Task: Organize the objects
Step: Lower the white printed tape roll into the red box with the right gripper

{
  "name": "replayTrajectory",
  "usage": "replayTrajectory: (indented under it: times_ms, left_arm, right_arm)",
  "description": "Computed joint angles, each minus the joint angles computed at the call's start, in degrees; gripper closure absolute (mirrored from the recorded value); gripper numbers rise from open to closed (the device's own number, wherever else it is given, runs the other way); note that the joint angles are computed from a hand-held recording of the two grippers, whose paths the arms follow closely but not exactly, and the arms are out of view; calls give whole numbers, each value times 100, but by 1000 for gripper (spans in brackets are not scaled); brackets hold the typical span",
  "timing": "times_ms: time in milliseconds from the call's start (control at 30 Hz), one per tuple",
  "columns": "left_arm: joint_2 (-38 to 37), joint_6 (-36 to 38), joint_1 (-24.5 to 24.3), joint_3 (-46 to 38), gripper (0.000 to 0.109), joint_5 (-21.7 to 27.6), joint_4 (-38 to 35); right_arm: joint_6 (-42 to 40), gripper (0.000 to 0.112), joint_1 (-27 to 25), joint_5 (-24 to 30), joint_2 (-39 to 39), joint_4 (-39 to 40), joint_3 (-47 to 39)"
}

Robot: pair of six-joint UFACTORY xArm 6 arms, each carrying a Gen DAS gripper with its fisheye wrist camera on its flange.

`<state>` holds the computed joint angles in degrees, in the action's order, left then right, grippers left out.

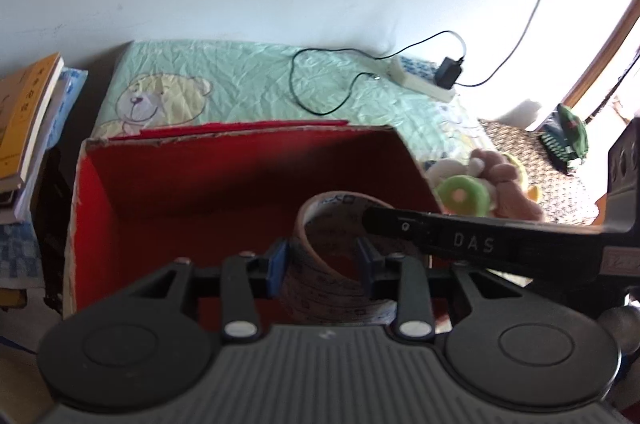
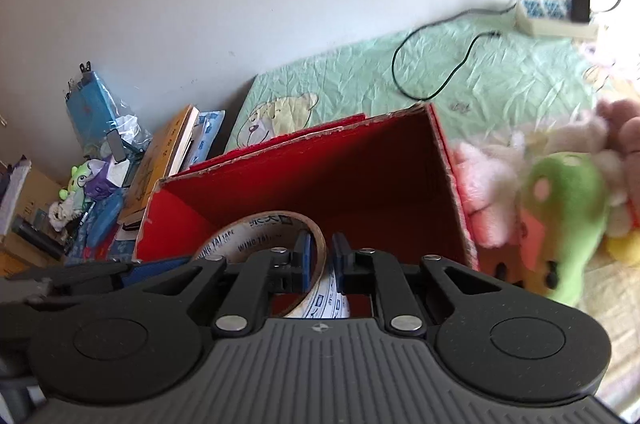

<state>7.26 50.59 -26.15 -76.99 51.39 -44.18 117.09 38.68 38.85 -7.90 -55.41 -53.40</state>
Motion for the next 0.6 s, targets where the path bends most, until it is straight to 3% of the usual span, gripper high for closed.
replayTrajectory:
  times_ms: [200,400,533,600]
  left_arm:
    - [552,-329,3,-314,75,-115,363]
    - [645,-392,50,-274,75,-375,731]
    - [624,-227,109,-204,75,-260,739]
    - [608,-136,137,-174,75,-182,679]
  right_arm:
    - [-659,99,-455,-628,596,732,-219]
    - [-1887,99,-662,-399,1282,1966,-760]
    - [-2547,99,-804,-627,1527,2737,-944]
    - [-2959,97,-914,-1190,1569,3335,-842]
